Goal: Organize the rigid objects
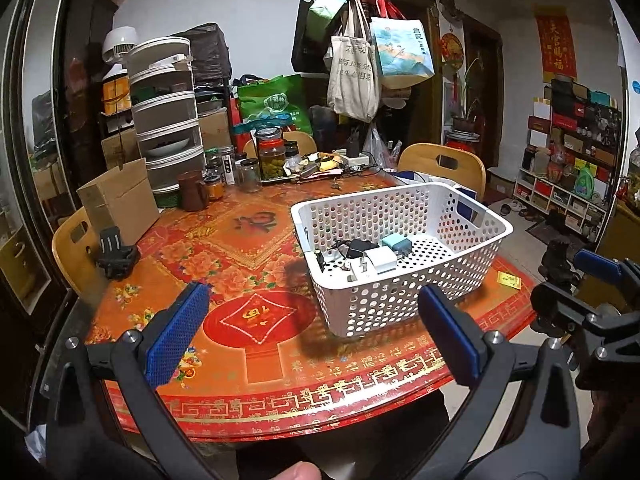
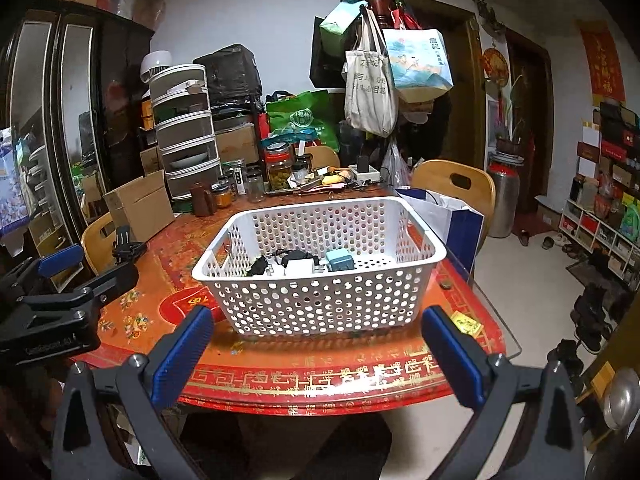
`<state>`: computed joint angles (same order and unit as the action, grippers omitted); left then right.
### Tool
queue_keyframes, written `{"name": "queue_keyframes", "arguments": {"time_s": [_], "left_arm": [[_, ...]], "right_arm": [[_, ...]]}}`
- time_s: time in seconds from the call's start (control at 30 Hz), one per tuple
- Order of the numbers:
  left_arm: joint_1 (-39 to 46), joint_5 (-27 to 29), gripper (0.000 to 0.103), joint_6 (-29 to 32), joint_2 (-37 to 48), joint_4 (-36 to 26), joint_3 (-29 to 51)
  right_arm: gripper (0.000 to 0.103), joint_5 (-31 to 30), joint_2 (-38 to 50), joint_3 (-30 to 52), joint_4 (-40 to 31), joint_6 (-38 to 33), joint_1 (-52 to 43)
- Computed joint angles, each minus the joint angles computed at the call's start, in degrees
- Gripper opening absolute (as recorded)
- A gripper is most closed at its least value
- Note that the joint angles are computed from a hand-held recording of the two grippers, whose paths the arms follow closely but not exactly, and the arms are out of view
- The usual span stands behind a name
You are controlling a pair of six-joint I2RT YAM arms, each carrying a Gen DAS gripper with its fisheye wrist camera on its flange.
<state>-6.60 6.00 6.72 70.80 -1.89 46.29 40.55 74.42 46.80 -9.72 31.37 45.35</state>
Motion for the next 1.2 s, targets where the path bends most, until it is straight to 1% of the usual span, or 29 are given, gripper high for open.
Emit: {"name": "queue_keyframes", "arguments": {"time_s": [0.17,0.5,1.2], "left_arm": [[-0.5,-1.3,0.103,-0.2,0.7,0.2,0.2],[-2.3,-3.0,0.103,-0.4,1.5,-0.1,0.6],[-3.7,-4.5,0.103,-1.2,2.0,-0.1,0.8]], "right_arm": [[0.103,0.0,0.6,0.8,-0.7,-0.4,0.1],[0.103,-0.2,-0.4,-0.4,0.0,-0.3,0.0],[0.103,-0.3,-0.5,-0.1,-0.3,-1.1,0.2]]}}
